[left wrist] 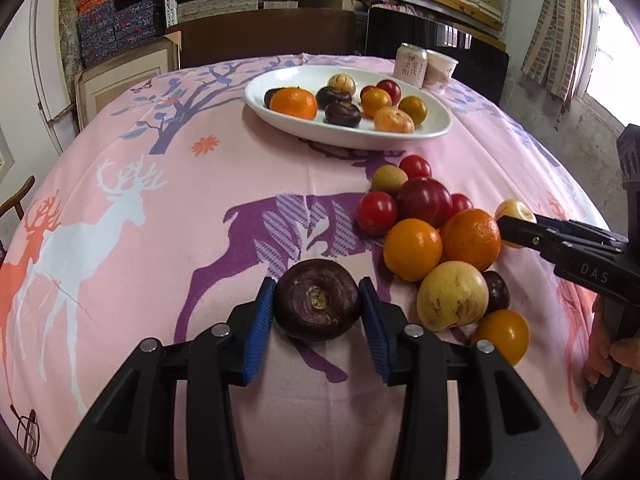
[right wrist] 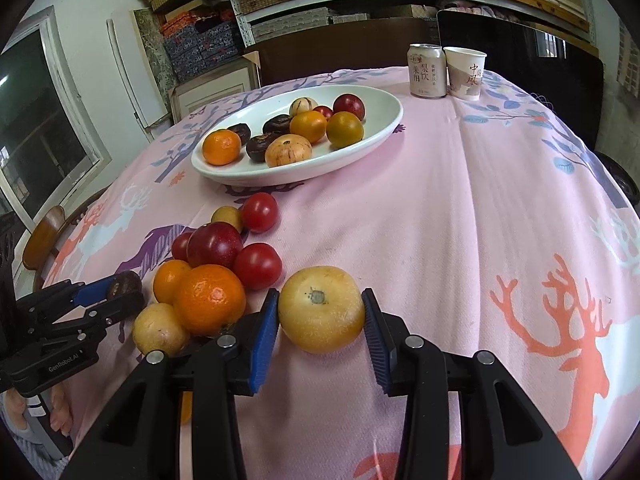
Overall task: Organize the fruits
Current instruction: 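Lower both fruits onto the white plate and open both grippers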
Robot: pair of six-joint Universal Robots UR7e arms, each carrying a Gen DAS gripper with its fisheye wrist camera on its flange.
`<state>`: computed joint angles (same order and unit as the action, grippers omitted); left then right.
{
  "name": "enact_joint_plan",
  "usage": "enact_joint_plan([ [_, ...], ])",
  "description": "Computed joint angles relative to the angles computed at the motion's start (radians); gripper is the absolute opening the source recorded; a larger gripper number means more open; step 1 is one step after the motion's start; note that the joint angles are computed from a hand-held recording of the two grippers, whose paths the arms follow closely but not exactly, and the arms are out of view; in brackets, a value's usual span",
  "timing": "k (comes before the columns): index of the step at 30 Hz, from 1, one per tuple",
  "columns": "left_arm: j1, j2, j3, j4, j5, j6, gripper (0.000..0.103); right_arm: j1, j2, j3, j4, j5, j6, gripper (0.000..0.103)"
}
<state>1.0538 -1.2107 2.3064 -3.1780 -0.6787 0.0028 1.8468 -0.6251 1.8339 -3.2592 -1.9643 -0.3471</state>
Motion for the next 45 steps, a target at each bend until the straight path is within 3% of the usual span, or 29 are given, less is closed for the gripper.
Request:
enact_joint_plan([
  [7, -0.011, 0.005, -0.032, 0.001, 0.041, 0.019, 0.042, 0.000, -0.008, 0.017, -0.051, 0.015, -0.006, 0.042],
  [13, -0.029, 0.047, -0.155, -0.020, 0.076, 0.126, 0.042, 0.002, -0.028, -0.001, -0.036, 0.046, 0.009, 0.042],
  [17, -0.012, 0.093, -0.288, -0.009, 0.034, 0.149, 0.042, 0.023, -0.022, -0.100, 0.020, 0.038, 0.020, 0.042],
  [23, 0.040, 0.205, -0.448, 0.022, -0.041, 0.143, 0.042, 0.029, 0.074, -0.327, 0.106, 0.039, 0.060, 0.042],
  [29, 0.091, 0.263, -0.513, 0.086, -0.066, 0.151, 0.042, 0.002, 0.168, -0.439, 0.194, 0.041, 0.081, 0.042],
  [32, 0.107, 0.270, -0.530, 0.102, -0.090, 0.141, 0.042, -0.002, 0.187, -0.452, 0.183, 0.055, 0.076, 0.044],
  [33, 0.108, 0.274, -0.529, 0.085, -0.085, 0.150, 0.044, -0.007, 0.186, -0.451, 0.182, 0.074, 0.074, 0.050],
  [34, 0.105, 0.280, -0.526, 0.058, -0.076, 0.166, 0.059, -0.008, 0.183, -0.449, 0.184, 0.083, 0.075, 0.067],
  [35, 0.101, 0.283, -0.521, 0.030, -0.065, 0.181, 0.079, -0.011, 0.180, -0.437, 0.154, 0.089, 0.076, 0.068],
  [36, 0.094, 0.290, -0.514, -0.018, -0.049, 0.204, 0.085, -0.013, 0.175, -0.427, 0.126, 0.098, 0.074, 0.068],
  [41, 0.065, 0.285, -0.476, -0.120, -0.009, 0.277, 0.088, -0.031, 0.121, -0.360, 0.052, 0.173, 0.108, 0.070],
  [45, 0.053, 0.278, -0.440, -0.160, 0.028, 0.296, 0.091, -0.037, 0.105, -0.324, 0.033, 0.176, 0.133, 0.076],
])
